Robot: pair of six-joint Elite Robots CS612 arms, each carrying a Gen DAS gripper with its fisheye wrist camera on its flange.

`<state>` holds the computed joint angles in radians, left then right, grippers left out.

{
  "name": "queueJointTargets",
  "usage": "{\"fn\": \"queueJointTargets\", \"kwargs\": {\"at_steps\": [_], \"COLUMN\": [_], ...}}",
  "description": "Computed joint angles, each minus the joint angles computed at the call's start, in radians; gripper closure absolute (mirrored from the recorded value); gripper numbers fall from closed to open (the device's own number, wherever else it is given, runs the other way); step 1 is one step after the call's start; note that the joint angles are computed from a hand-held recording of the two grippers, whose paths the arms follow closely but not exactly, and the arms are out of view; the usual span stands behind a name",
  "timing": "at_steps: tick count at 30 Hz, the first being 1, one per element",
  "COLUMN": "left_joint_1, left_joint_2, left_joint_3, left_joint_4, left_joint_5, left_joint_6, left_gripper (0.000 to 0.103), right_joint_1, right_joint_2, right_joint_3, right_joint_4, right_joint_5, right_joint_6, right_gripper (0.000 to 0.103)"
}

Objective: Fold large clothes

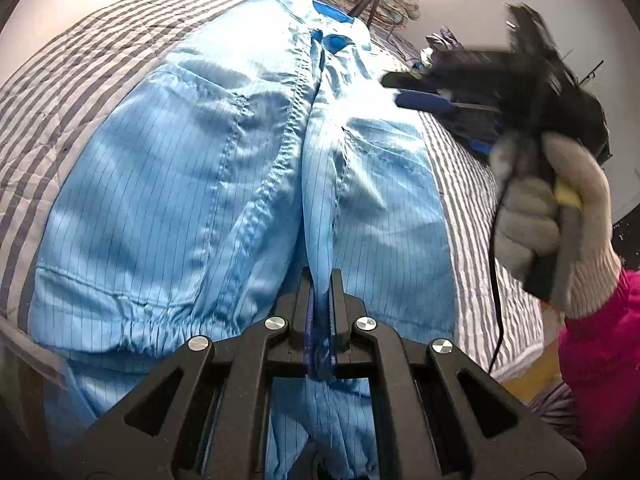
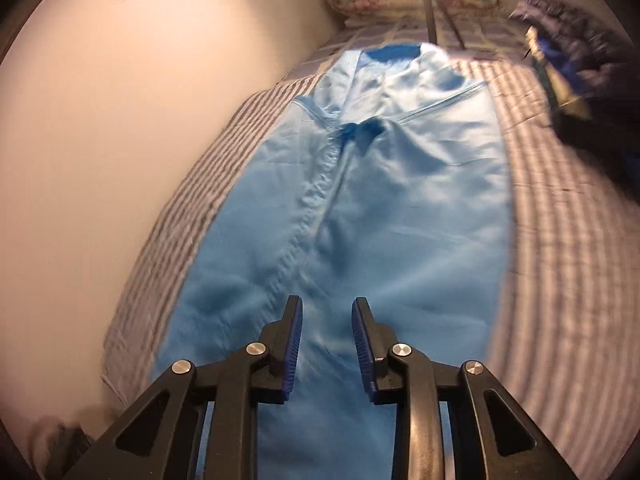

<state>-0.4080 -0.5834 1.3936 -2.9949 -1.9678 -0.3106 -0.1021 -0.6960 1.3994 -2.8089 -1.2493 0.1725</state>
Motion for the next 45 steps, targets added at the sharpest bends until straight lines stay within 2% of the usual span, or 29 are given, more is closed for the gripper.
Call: {"fn": "queueJointTargets", "kwargs": {"at_steps": [3, 7, 9, 10, 11, 13, 16, 17, 18, 19, 20, 21, 25, 28, 29, 31, 32, 33, 35, 37, 39, 40, 42, 45], "left_joint_1": [0.006, 0.021, 0.026, 0.03, 0.034, 0.043, 0.06, 0.067, 0.074, 0.08, 0.086, 0.093, 0.117, 0.14, 0.148, 0.155, 0.157, 0.158, 0.16, 0.158, 0.155, 0.156, 0.153, 0.151], "left_joint_2": [-0.031, -0.059, -0.064, -0.071, -0.071, -0.07, -0.062, -0.056, -0.054, -0.052, -0.048, -0.042, -0.01, 0.023, 0.036, 0.044, 0.045, 0.047, 0.049, 0.048, 0.042, 0.043, 0.041, 0.035], "left_joint_3": [0.046, 0.079, 0.073, 0.076, 0.068, 0.052, 0.021, 0.008, 0.0, -0.006, -0.013, -0.023, -0.07, -0.111, -0.126, -0.128, -0.128, -0.13, -0.134, -0.129, -0.122, -0.122, -0.117, -0.112], "left_joint_4": [-0.02, -0.082, -0.072, -0.062, -0.046, -0.008, 0.045, 0.061, 0.074, 0.08, 0.088, 0.102, 0.173, 0.239, 0.264, 0.251, 0.251, 0.262, 0.292, 0.296, 0.298, 0.303, 0.302, 0.294], "left_joint_5": [-0.019, -0.029, -0.004, 0.016, 0.032, 0.068, 0.107, 0.107, 0.107, 0.115, 0.117, 0.113, 0.061, -0.044, -0.089, -0.127, -0.14, -0.153, -0.182, -0.188, -0.187, -0.199, -0.191, -0.188], "left_joint_6": [0.023, 0.038, 0.054, 0.07, 0.081, 0.092, 0.087, 0.083, 0.079, 0.071, 0.065, 0.055, 0.01, -0.047, -0.064, -0.087, -0.085, -0.078, -0.06, -0.045, -0.012, -0.006, -0.004, -0.013], "left_gripper": [0.084, 0.083, 0.083, 0.083, 0.083, 0.083, 0.083, 0.078, 0.066, 0.058, 0.049, 0.049, 0.049, 0.049, 0.049, 0.049, 0.056, 0.067, 0.079, 0.081, 0.091, 0.093, 0.097, 0.101], "right_joint_1": [0.001, 0.019, 0.035, 0.048, 0.054, 0.05, 0.029, 0.023, 0.016, 0.009, -0.001, -0.013, -0.05, -0.065, -0.068, -0.069, -0.069, -0.07, -0.07, -0.078, -0.083, -0.083, -0.082, -0.085], "right_joint_2": [-0.04, -0.071, -0.081, -0.081, -0.079, -0.09, -0.113, -0.121, -0.131, -0.142, -0.149, -0.156, -0.159, -0.143, -0.137, -0.127, -0.122, -0.117, -0.102, -0.091, -0.079, -0.076, -0.072, -0.079], "right_joint_3": [0.086, 0.171, 0.196, 0.206, 0.212, 0.244, 0.275, 0.288, 0.308, 0.328, 0.345, 0.363, 0.405, 0.413, 0.415, 0.417, 0.417, 0.417, 0.405, 0.4, 0.386, 0.383, 0.367, 0.363], "right_joint_4": [-0.042, -0.047, -0.013, 0.015, 0.021, -0.018, -0.031, -0.051, -0.085, -0.116, -0.139, -0.156, -0.166, -0.169, -0.175, -0.18, -0.182, -0.19, -0.201, -0.209, -0.18, -0.166, -0.127, -0.108], "right_joint_5": [0.011, 0.017, -0.034, -0.101, -0.138, -0.152, -0.088, -0.082, -0.079, -0.074, -0.055, -0.023, 0.104, 0.204, 0.229, 0.263, 0.277, 0.293, 0.319, 0.364, 0.404, 0.413, 0.421, 0.42], "right_joint_6": [-0.029, -0.14, -0.222, -0.265, -0.283, -0.303, -0.249, -0.232, -0.2, -0.155, -0.106, -0.058, 0.082, 0.151, 0.169, 0.186, 0.192, 0.202, 0.214, 0.226, 0.222, 0.213, 0.184, 0.158], "right_gripper": [0.076, 0.076, 0.076, 0.078, 0.08, 0.081, 0.078, 0.075, 0.068, 0.062, 0.048, 0.04, 0.039, 0.04, 0.042, 0.045, 0.046, 0.046, 0.046, 0.048, 0.068, 0.072, 0.095, 0.102]}}
